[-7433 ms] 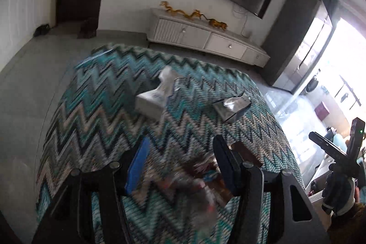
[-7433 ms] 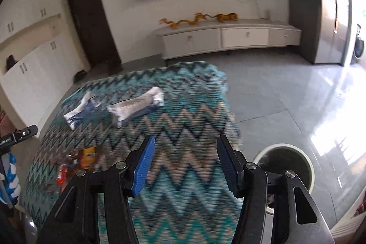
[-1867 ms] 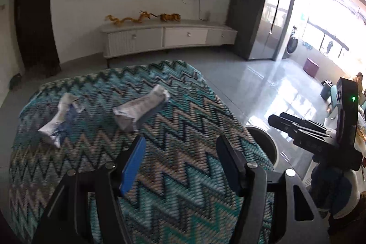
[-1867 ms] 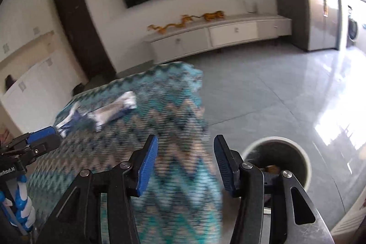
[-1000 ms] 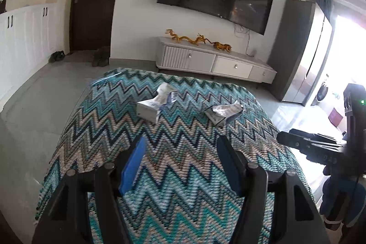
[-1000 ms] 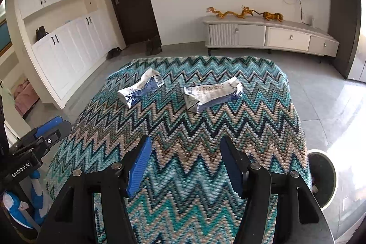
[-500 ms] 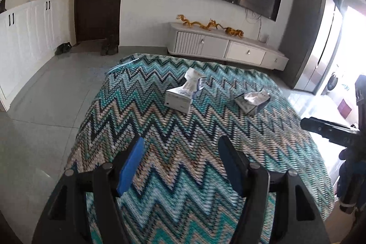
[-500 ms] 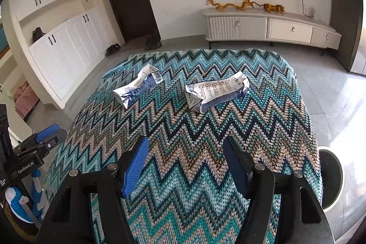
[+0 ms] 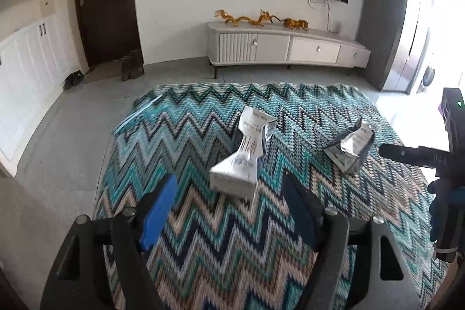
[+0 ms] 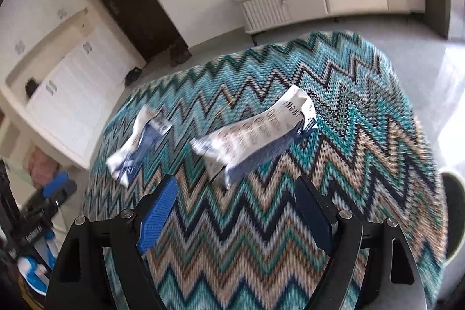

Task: Collect trash
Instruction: 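Grasp the white paper packet with the left tool while the right tool grasps the white-and-blue printed bag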

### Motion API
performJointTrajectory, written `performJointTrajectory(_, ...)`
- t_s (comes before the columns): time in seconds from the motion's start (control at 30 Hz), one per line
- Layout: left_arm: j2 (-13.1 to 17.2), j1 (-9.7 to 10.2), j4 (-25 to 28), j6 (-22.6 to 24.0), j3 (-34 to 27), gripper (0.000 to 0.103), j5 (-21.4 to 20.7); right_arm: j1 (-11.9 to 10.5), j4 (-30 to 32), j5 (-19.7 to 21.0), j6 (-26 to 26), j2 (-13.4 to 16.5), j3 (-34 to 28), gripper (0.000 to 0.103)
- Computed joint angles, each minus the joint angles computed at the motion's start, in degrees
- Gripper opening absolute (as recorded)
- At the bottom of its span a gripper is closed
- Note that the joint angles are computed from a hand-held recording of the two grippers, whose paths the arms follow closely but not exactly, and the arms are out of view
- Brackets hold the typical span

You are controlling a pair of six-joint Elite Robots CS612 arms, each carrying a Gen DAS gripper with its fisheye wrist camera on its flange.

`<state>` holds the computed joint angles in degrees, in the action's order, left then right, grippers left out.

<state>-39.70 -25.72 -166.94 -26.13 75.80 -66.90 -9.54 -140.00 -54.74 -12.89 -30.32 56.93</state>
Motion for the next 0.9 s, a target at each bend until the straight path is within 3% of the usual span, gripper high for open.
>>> performJointTrajectory(0.23, 5.36, 0.67, 7.68, 1.83, -9.65, 0.074, 0.63, 0.65, 5.67, 0.31, 5.89, 6.28, -10.62, 0.082)
performJointTrajectory(0.4, 8.25, 1.19, 13.38, 0.09, -14.81, 0.074, 1.95, 1.57, 8.52, -0.7, 7.3, 9.89, -17.91, 0.082)
performJointTrajectory(0.5, 9.37, 1.67, 15.59, -1.13, -16.46, 0.074, 1.24, 2.42, 11.18, -3.05, 6.07, 12.17, -22.86, 0.082)
performJointTrajectory(0.57, 9.73, 2.07, 14.36, -1.7, -16.65, 0.074, -0.65, 2.89, 12.68, -4.62, 4.88, 13.3, -25.33, 0.083)
performJointTrajectory(0.7, 10.4, 2.44, 14.88, -2.6, -17.39, 0.074, -1.02, 4.42, 14.9, -10.89, 0.29, 15.11, -29.69, 0.082)
performJointTrajectory(0.9, 11.33, 4.13, 12.93, -4.56, -18.53, 0.074, -7.1, 5.76, 16.17, -16.24, -3.23, 17.04, -33.91, 0.063)
